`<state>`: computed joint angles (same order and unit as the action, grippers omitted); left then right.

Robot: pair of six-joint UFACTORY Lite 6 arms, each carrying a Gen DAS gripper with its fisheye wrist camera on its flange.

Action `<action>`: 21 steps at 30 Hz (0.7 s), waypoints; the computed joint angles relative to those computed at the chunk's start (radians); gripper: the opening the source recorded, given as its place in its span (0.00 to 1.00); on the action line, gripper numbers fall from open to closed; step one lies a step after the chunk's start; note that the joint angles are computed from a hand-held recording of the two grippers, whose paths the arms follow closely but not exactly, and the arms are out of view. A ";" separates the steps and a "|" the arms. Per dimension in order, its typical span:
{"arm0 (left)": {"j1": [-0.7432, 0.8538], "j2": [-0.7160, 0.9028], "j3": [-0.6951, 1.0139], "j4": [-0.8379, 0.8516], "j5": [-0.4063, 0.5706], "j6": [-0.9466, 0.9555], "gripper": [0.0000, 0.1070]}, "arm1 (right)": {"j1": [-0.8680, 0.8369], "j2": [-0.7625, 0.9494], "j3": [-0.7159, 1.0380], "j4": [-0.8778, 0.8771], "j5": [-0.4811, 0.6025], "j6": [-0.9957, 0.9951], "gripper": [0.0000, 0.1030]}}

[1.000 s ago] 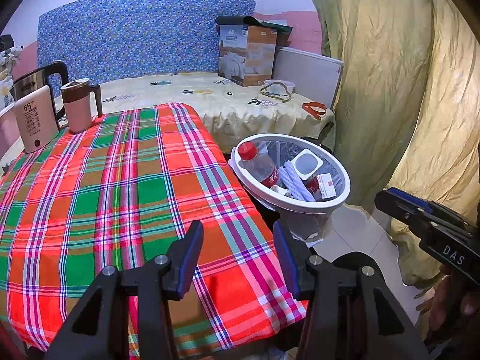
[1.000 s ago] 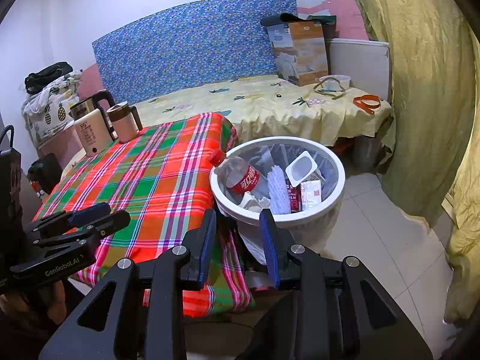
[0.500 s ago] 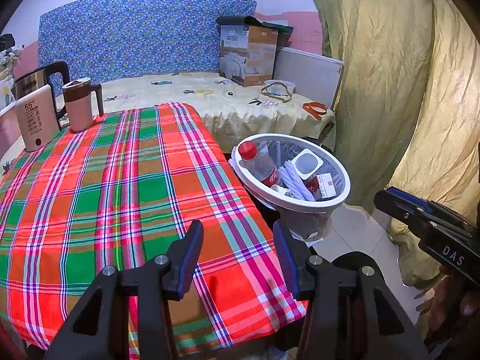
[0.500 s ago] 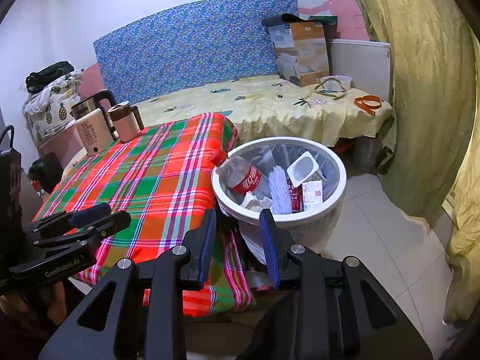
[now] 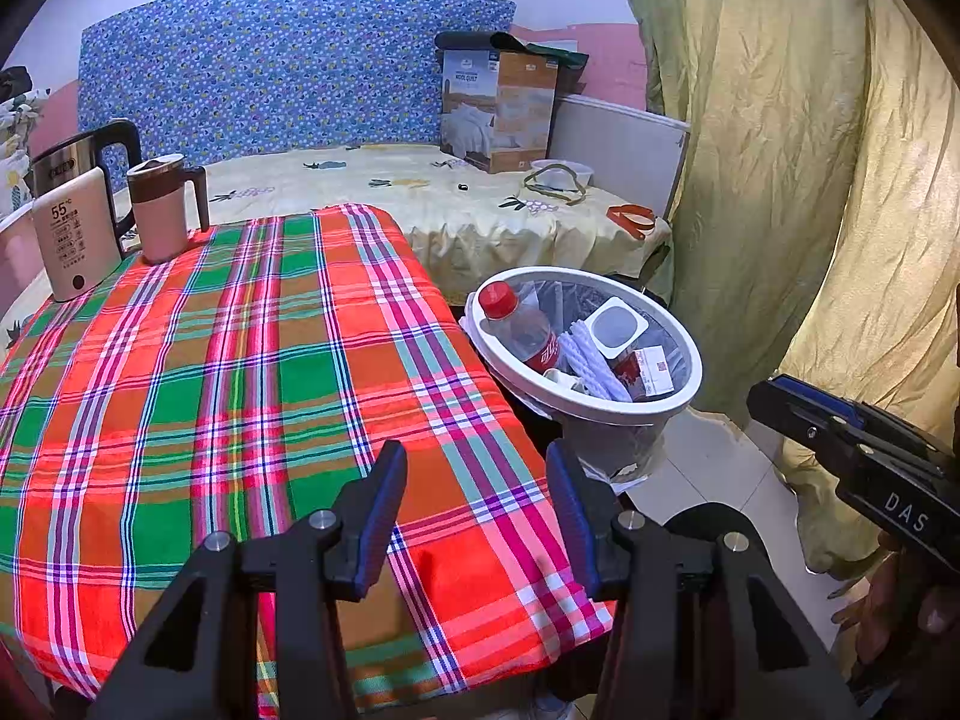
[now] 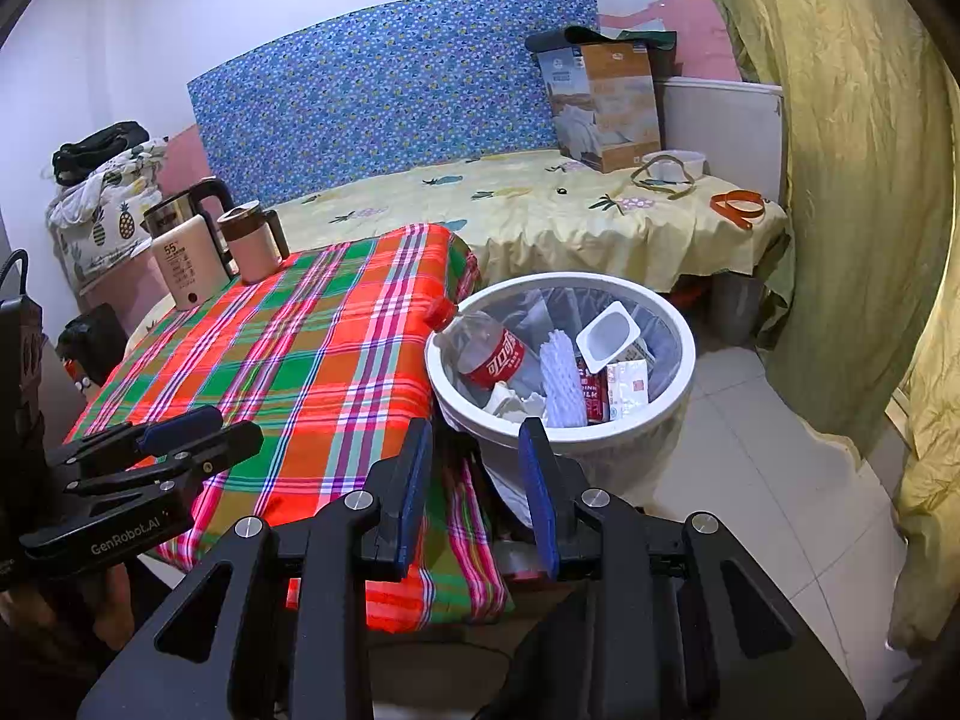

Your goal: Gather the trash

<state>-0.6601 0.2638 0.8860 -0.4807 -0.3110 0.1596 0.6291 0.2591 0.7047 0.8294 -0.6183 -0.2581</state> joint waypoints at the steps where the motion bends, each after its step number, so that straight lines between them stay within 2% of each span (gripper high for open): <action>1: 0.000 0.000 0.001 0.001 0.000 -0.001 0.47 | 0.001 0.000 0.000 0.001 0.000 0.000 0.32; 21: -0.011 0.000 0.000 -0.051 -0.004 0.046 0.47 | 0.003 0.001 0.004 0.008 0.001 -0.006 0.32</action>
